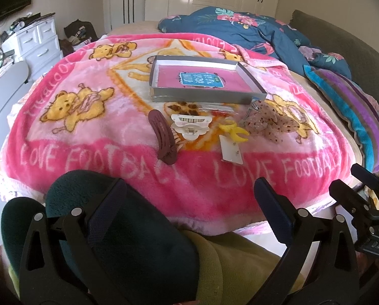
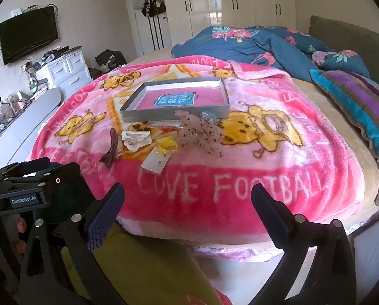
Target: Organize jewelry
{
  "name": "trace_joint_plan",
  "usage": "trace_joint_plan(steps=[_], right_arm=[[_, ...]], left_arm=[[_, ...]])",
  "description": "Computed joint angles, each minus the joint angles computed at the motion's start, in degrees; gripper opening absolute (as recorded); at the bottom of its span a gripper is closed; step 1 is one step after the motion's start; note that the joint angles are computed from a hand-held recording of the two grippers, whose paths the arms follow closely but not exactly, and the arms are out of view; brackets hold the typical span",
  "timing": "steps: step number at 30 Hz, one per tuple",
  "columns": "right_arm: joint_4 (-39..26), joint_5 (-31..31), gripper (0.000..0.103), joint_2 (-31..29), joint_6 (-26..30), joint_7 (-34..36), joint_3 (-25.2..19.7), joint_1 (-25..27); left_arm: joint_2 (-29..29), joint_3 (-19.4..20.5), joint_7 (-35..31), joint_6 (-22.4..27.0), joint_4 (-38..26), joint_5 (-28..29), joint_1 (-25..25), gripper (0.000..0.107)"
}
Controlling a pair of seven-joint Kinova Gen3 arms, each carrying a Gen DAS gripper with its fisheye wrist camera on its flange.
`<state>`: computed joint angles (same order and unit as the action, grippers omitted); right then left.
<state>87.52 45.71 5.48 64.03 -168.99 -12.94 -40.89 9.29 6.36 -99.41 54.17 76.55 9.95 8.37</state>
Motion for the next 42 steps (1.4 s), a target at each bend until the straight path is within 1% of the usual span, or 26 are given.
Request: trace_joint_plan(steps=[4,9,14,16,19,23,25,27,28,31,33,34,36,39,42], right_arm=[[0.33,0.16,0.099,-0.05,-0.42,-0.34,0.17,0.22],[0.56,-0.3,0.099,-0.21,-1.23,0.29,0.56,1.18],[0.57,-1.29,0.099,-0.68,-1.57,1.66,0.91,2.69],[0.49,-1.85,0.099,-0.66,-1.77,2.37,1.25,3.51],[0.39,-2.84,0.099,-0.48,-2.53,3.32,1.94,4.96],[-0.46,-3.97,0.099,0.29,-2.96,5.32,2.93,6.6],[-0.76,-4.02,0.099,0.8,-3.52,5.84,3.62,7.37],[-0.9,-4.73,0.099,1.22,-4.69,6.39,4.31,8.29],[-0.79,-5.42,0.099,1.24,-5.79,6.93,4.63,8.89],[-1.19,-8.2,0.099,1.95,-8.14,8.96,5.44,10.52],[-1.74,-8.87,0.099,2.66,-8.56,10.07,5.84,10.84],[-1.9,-9.13,0.099,3.07,-8.99,10.62,6.1,11.02],[-2.03,-10.95,0.099,3.52,-10.49,12.52,6.5,11.81],[-2.66,-15.02,0.099,4.52,-12.54,16.51,6.89,13.14],[-3.41,-16.37,0.099,5.59,-13.17,18.74,7.5,12.97]], left_arm=[[0.53,-0.01,-0.11,0.44,-0.42,0.34,-0.2,0.094],[0.87,-0.5,1.46,-0.74,-0.28,-0.87,-0.07,0.094],[2.35,-1.0,2.74,-0.28,-2.05,-1.67,-0.84,0.094],[3.15,-1.48,4.51,-0.03,-3.06,-3.29,-0.56,0.094],[4.98,-1.97,6.55,1.79,-5.67,-5.41,-0.31,0.094],[7.1,-2.33,8.06,3.51,-8.64,-7.9,0.1,0.094],[9.0,-2.25,8.19,5.38,-11.17,-8.36,0.12,0.094],[10.69,-1.8,7.5,7.11,-13.3,-7.6,-0.31,0.094],[12.44,-1.7,7.26,9.04,-15.48,-7.85,-0.1,0.094],[16.01,-1.56,6.96,12.74,-19.59,-7.49,0.18,0.094],[18.71,-1.15,6.13,15.61,-22.68,-6.75,0.17,0.094],[19.54,-1.14,5.96,16.25,-23.51,-6.59,0.42,0.094],[21.74,0.16,3.91,18.31,-25.93,-4.18,-0.64,0.094],[24.42,0.37,2.86,20.92,-29.16,-2.51,-0.9,0.094],[27.73,0.97,2.88,25.26,-34.14,0.2,-1.88,0.094]])
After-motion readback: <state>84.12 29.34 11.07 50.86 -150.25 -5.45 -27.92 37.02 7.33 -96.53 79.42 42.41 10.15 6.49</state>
